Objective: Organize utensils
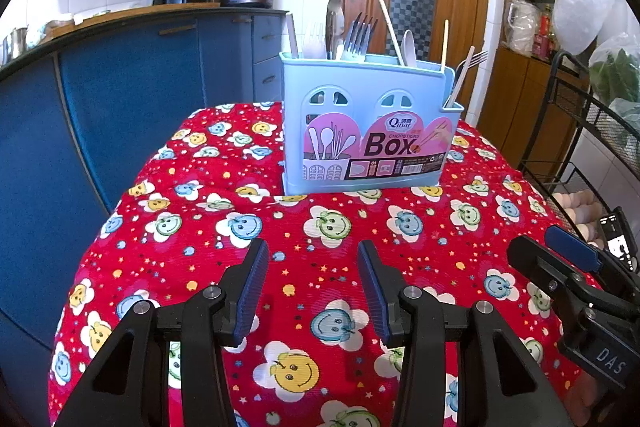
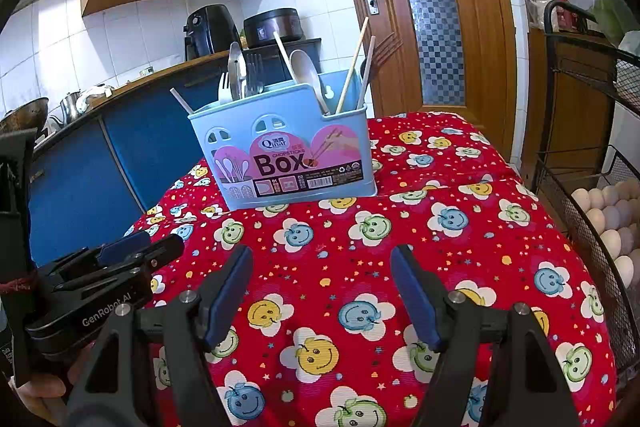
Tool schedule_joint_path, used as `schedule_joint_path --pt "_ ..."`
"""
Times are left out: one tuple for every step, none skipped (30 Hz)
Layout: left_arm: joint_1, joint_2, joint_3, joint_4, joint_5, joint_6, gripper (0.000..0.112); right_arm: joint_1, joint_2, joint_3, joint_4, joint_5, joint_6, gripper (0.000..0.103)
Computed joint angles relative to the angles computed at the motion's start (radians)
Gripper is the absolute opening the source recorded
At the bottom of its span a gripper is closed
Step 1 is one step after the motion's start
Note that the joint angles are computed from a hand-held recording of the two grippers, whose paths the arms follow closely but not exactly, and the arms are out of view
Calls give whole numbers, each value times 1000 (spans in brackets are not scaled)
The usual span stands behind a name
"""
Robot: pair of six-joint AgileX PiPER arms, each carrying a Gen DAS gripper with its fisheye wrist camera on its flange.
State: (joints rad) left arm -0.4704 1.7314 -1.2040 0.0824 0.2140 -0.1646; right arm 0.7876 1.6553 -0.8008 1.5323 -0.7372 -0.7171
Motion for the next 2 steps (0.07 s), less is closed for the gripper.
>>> schedule_joint_path --pt "1 0 -4 -6 4 7 47 0 -2 -2 4 0 -7 73" --pt "2 -2 -4 -9 7 9 47 0 -2 -1 3 0 -6 73"
